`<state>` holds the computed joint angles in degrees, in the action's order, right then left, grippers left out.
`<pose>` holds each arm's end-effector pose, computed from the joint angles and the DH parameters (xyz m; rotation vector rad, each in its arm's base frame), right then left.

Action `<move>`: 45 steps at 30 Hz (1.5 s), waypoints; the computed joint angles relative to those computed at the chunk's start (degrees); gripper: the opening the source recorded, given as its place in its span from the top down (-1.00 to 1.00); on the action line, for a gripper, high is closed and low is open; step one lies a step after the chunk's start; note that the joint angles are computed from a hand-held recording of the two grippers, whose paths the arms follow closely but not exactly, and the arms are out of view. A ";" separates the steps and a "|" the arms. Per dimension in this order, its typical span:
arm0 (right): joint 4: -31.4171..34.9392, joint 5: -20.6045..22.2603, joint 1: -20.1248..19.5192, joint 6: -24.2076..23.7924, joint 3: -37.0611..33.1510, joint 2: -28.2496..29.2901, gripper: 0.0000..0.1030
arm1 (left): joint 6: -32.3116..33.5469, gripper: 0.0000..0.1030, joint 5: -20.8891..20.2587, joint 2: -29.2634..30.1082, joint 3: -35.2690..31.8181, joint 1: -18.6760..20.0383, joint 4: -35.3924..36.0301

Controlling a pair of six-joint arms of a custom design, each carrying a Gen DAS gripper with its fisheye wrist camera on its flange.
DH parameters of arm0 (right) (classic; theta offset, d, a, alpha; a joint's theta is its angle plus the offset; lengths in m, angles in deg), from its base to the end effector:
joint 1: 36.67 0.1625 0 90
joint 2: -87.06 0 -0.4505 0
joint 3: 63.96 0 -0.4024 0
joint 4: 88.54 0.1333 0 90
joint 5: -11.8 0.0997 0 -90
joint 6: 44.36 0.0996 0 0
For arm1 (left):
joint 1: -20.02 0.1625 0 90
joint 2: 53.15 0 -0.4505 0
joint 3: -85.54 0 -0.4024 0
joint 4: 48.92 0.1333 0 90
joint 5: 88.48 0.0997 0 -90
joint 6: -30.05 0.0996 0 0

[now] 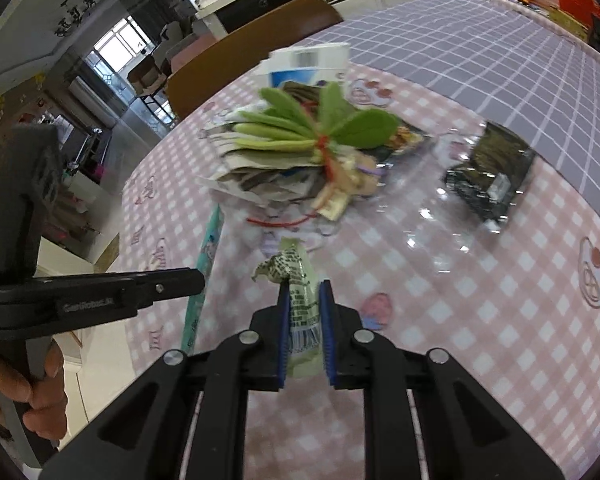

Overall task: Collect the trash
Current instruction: 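Carry the tube and wrapper over the blue bucket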

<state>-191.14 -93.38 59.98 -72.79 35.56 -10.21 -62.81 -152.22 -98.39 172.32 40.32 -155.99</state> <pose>0.1598 -0.4449 0.5169 0.8239 -2.7206 0.1812 -0.5689 -0.3995 0.0929 -0.3943 2.5813 -0.5156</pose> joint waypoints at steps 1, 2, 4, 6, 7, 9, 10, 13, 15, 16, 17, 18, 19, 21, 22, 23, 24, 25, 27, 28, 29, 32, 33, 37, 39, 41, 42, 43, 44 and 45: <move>-0.02 -0.11 0.62 0.27 0.24 0.05 0.73 | 0.01 0.89 0.32 -1.46 1.56 -0.40 -0.80; -0.29 -0.45 1.66 0.74 0.77 0.15 0.73 | -0.29 0.89 0.69 -2.63 2.73 -0.80 -1.61; -0.46 -0.44 3.03 2.07 1.54 0.15 0.74 | -0.90 0.89 1.22 -3.97 4.30 -1.86 -4.04; -0.57 -0.72 4.71 3.30 2.26 0.32 0.74 | -2.69 0.89 2.30 -6.47 6.15 -2.89 -3.22; -0.87 -0.84 6.12 4.00 2.95 0.39 0.74 | -3.09 0.89 2.65 -7.89 7.45 -3.34 -3.60; -1.23 -0.72 8.51 5.25 4.15 0.59 0.74 | -4.96 0.89 3.17 -10.59 9.81 -4.38 -3.46; -1.51 -0.66 9.68 5.90 4.76 0.76 0.74 | -6.44 0.89 3.39 -12.89 11.48 -5.17 -2.07; -2.37 0.21 13.77 8.50 6.99 1.66 0.74 | -11.85 0.89 3.71 -17.98 15.69 -7.09 0.74; -3.03 1.10 16.85 10.19 8.79 2.63 0.74 | -15.81 0.89 3.53 -21.44 18.64 -8.50 2.81; -3.27 1.53 18.28 10.94 9.49 3.28 0.74 | -18.11 0.89 3.37 -23.50 20.07 -9.37 4.31; -3.76 2.20 20.11 12.03 10.61 4.13 0.74 | -21.58 0.89 2.89 -26.66 22.20 -10.80 6.66; -4.07 2.72 21.32 12.74 11.46 4.60 0.74 | -23.60 0.89 2.58 -28.19 23.24 -11.54 8.14; -4.42 3.24 22.57 13.43 12.20 5.29 0.74 | -25.45 0.89 2.31 -29.63 24.27 -12.19 9.43; -5.92 4.01 25.71 15.09 14.12 7.39 0.74 | -31.03 0.89 1.24 -34.04 27.08 -14.51 13.19; -6.42 4.42 26.73 15.77 14.73 8.35 0.74 | -33.53 0.89 0.58 -35.73 28.07 -15.65 15.15; -7.05 4.79 27.91 16.68 15.43 9.59 0.74 | -36.55 0.89 -0.42 -37.94 29.23 -17.10 17.56; -7.51 4.97 28.80 17.44 15.84 10.52 0.74 | -39.05 0.89 -1.17 -39.70 30.18 -18.27 19.35; -8.09 5.43 29.68 18.21 16.36 11.55 0.74 | -41.51 0.89 -2.01 -41.61 31.08 -19.58 21.32; -9.16 6.20 31.51 19.56 17.14 13.80 0.74 | -46.39 0.89 -4.15 -45.18 32.61 -22.24 25.50; -9.78 6.43 32.49 19.97 17.50 14.95 0.74 | -48.61 0.89 -5.11 -46.78 33.35 -23.49 27.09; -10.19 6.72 33.13 20.25 17.70 15.82 0.74 | -50.29 0.89 -5.78 -47.94 33.89 -24.44 28.21; -12.09 7.44 35.56 21.17 18.33 19.45 0.72 | -55.57 0.89 -7.93 -51.75 35.82 -27.35 31.40; -12.49 7.51 36.22 21.36 18.54 20.13 0.70 | -56.98 0.89 -8.27 -52.82 36.43 -28.06 32.05; -13.33 6.76 38.35 23.60 18.33 23.94 0.61 | -61.13 0.89 -9.89 -56.71 38.38 -30.71 34.53; -13.33 6.24 38.89 24.22 17.98 25.24 0.56 | -62.36 0.89 -10.24 -58.14 39.14 -31.55 35.13; -13.16 5.87 39.21 24.66 17.49 26.02 0.53 | -63.06 0.89 -10.42 -59.17 39.88 -31.96 34.99; -13.11 5.66 39.21 24.56 17.25 26.24 0.52 | -63.12 0.89 -10.38 -59.59 40.28 -32.01 34.66; -13.12 5.46 39.28 24.55 17.03 26.47 0.50 | -62.90 0.89 -10.35 -59.90 40.68 -31.84 34.16; -13.12 5.60 39.23 24.65 16.83 26.59 0.50 | -62.74 0.89 -10.39 -60.17 40.94 -31.73 33.91; -13.09 5.45 38.95 24.56 16.95 26.38 0.49 | -62.52 0.89 -10.37 -60.50 41.28 -31.58 33.54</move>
